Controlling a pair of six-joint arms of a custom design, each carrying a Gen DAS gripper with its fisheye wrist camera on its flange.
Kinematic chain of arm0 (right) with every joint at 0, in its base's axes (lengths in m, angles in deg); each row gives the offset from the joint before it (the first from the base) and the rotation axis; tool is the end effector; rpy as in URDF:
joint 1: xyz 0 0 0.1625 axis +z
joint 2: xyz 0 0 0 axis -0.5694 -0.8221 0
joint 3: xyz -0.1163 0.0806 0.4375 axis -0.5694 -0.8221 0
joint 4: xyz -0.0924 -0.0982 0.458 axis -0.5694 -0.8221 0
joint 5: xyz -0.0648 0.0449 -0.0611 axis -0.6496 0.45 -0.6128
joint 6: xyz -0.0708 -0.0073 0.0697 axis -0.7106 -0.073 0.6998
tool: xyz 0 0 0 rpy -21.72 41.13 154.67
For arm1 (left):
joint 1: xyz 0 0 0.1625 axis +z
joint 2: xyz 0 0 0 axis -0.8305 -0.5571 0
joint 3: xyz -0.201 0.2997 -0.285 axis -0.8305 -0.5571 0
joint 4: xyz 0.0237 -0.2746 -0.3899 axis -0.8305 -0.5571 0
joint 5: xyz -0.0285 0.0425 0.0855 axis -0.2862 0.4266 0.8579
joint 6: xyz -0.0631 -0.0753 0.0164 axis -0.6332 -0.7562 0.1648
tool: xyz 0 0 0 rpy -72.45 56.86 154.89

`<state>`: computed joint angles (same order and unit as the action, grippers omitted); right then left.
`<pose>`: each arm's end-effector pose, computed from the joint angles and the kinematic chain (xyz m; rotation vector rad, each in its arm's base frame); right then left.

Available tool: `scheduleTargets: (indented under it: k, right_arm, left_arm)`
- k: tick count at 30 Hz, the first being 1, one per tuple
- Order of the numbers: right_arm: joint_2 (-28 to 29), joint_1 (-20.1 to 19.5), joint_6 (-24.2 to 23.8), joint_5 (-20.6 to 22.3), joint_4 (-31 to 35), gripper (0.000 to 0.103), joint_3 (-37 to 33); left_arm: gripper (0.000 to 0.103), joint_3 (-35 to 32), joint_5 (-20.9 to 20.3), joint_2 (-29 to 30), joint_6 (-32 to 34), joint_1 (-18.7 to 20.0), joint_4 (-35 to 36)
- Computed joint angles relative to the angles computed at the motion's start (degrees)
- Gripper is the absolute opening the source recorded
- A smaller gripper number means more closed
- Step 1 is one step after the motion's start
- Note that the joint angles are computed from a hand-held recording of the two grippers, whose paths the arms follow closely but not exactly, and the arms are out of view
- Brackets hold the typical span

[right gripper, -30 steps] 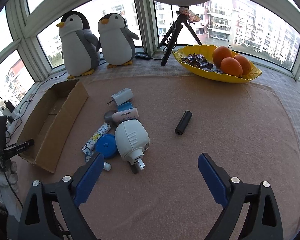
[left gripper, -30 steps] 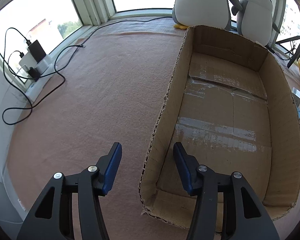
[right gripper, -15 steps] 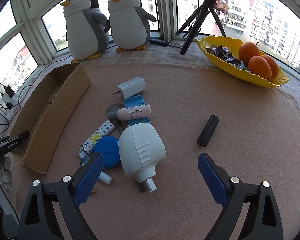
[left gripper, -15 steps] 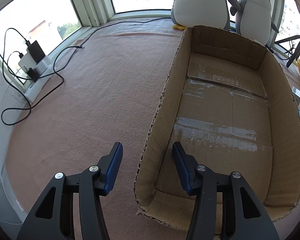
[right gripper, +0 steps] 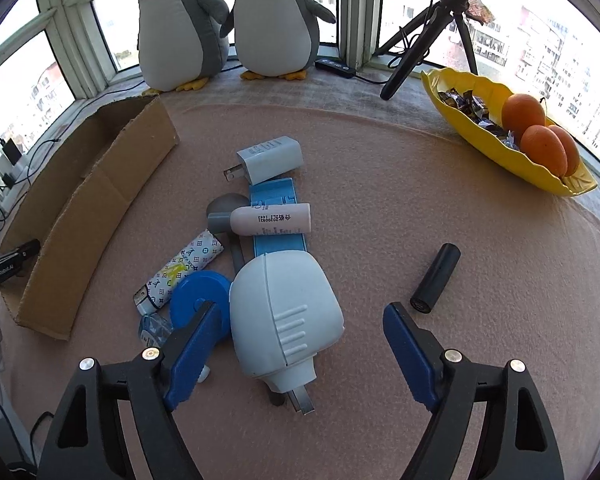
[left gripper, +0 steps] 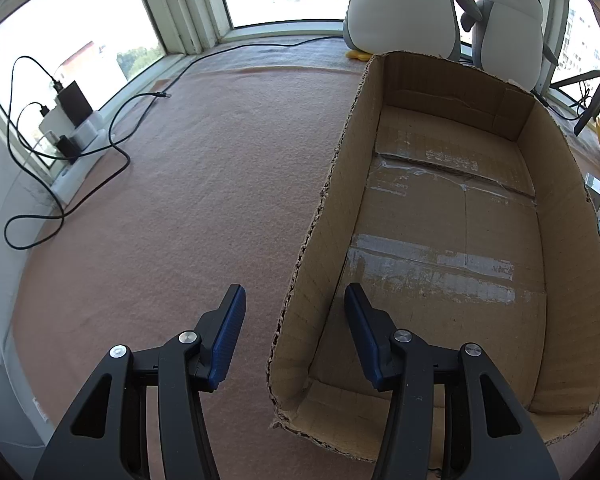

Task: Organize rigid objects
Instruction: 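Move the right gripper toward the white round plug-in device and grasp it, then carry the white device with the right gripper into the cardboard box and release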

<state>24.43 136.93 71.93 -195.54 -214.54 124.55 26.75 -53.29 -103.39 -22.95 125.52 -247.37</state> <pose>0.2013 -0.6221 0.0818 0.2274 -2.3342 0.5937 -0.0209 -0.6665 0.2418 0.2647 2.1619 -0.5876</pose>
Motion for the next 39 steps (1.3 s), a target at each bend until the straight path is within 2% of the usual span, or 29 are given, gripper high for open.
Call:
scheduleTargets:
  k: [7,24,31,39]
  right_arm:
    - [0.24,0.13,-0.54,0.3,2.16,0.052,-0.5]
    - [-1.72,1.01,1.19,0.39,-0.8,0.051,1.46]
    - [-1.3,4.55,-0.64,2.85,-2.26,0.051,-0.17]
    - [2.14,8.4,-3.33,6.84,-1.09,0.051,-5.31]
  left_arm:
    - [0.051,-0.01,-0.06,-0.02,0.06,0.03,-0.03]
    - [0.051,0.13,-0.1,-0.06,0.22,0.04,-0.26]
    - [0.051,0.17,-0.15,0.05,0.35,0.02,-0.54]
    - [0.051,0.17,-0.23,0.12,0.6,-0.05,-0.85]
